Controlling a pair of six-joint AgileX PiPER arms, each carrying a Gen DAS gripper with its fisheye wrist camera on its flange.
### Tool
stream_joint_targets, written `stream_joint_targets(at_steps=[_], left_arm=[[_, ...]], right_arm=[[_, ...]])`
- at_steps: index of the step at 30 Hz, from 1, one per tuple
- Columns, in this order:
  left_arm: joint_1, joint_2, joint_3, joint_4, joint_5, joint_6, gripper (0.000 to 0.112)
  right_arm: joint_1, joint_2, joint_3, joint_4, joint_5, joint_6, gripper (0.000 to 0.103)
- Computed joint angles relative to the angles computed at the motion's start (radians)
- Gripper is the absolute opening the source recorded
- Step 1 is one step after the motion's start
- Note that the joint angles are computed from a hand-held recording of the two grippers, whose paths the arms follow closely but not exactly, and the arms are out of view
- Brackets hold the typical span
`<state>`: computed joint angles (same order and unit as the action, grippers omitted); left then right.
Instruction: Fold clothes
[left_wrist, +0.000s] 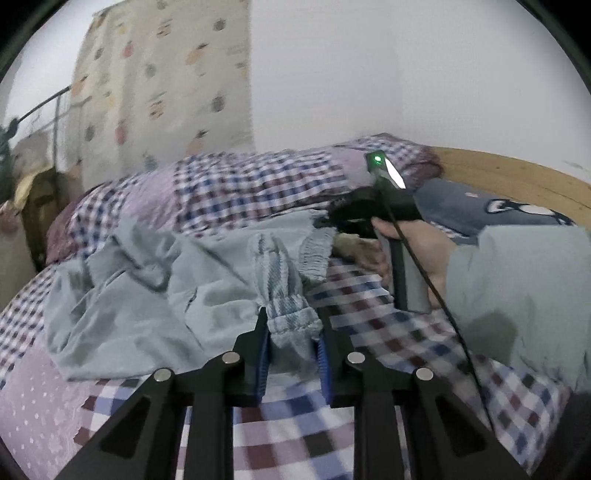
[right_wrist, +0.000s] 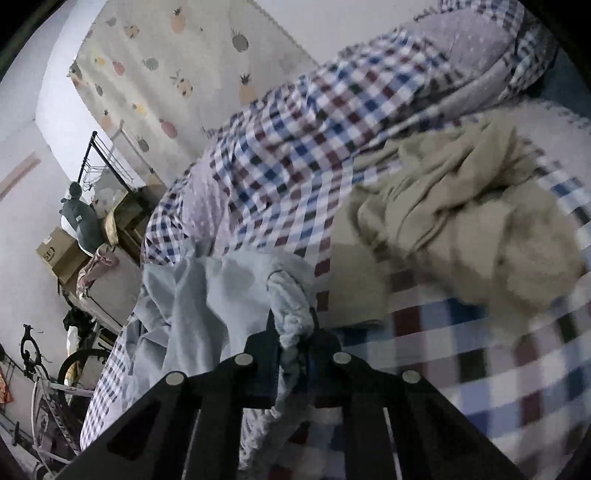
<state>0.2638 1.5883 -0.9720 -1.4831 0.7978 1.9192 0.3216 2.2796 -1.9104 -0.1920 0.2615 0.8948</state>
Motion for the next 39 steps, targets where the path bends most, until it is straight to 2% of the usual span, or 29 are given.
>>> stream_joint_targets(at_steps=[3, 8, 9, 11, 13, 17, 20, 21, 24, 25, 28, 31, 33, 35, 36, 39], left_arm=[[-0.014, -0.086, 0.072, 0.023, 0.054, 0.03, 0.02], [-0.025, -0.265, 0.19, 0.088, 0.174, 0.054, 0.016], [-0.035, -0.311, 0.215, 0.111, 0.203, 0.037, 0.016], [-0.068, -0.379, 0.25, 0.134, 0.211, -0.001, 0.015], [-0.132, -0.441, 0.275, 0.162, 0.198, -0.061, 0.014], [-0.341, -0.556, 0.308, 0.208, 0.094, -0.206, 0.013], [-0.602, -0.611, 0.31, 0.275, -0.091, -0.381, 0.013], [-0.676, -0.615, 0.303, 0.304, -0.139, -0.443, 0.013], [-0.966, -0.598, 0.279, 0.437, -0.35, -0.678, 0.013], [-1.056, -0.583, 0.265, 0.506, -0.413, -0.776, 0.013], [-1.236, -0.518, 0.226, 0.691, -0.527, -1.022, 0.013], [-1.354, -0.43, 0.173, 0.878, -0.594, -1.252, 0.013], [-1.409, -0.378, 0.153, 1.008, -0.622, -1.408, 0.014], [-1.441, -0.334, 0.146, 1.164, -0.635, -1.586, 0.014], [-1.445, -0.314, 0.143, 1.191, -0.637, -1.628, 0.014], [-1.435, -0.278, 0.147, 1.085, -0.629, -1.58, 0.017]], right_arm=[[-0.005, -0.15, 0.19, -0.153, -0.059, 0.158, 0.01], [-0.031, -0.427, 0.522, -0.568, -0.1, 0.577, 0.01], [-0.039, -0.477, 0.575, -0.613, -0.092, 0.621, 0.009], [-0.07, -0.599, 0.693, -0.588, -0.081, 0.589, 0.009], [-0.109, -0.691, 0.771, -0.431, -0.079, 0.413, 0.009], [-0.202, -0.885, 0.914, -0.088, -0.054, 0.013, 0.009], [-0.294, -0.998, 0.98, 0.177, -0.023, -0.287, 0.009], [-0.333, -1.035, 0.997, 0.262, -0.002, -0.387, 0.009], [-0.468, -1.118, 1.023, 0.509, 0.078, -0.687, 0.009], [-0.538, -1.153, 1.031, 0.585, 0.119, -0.787, 0.009], [-0.76, -1.203, 1.018, 0.819, 0.277, -1.087, 0.009], [-1.027, -1.216, 1.02, 1.018, 0.452, -1.384, 0.009], [-1.182, -1.207, 1.027, 1.087, 0.56, -1.519, 0.009], [-1.26, -1.18, 1.048, 1.109, 0.6, -1.606, 0.01], [-1.282, -1.166, 1.061, 1.107, 0.608, -1.64, 0.01], [-1.306, -1.13, 1.103, 1.089, 0.6, -1.696, 0.012]])
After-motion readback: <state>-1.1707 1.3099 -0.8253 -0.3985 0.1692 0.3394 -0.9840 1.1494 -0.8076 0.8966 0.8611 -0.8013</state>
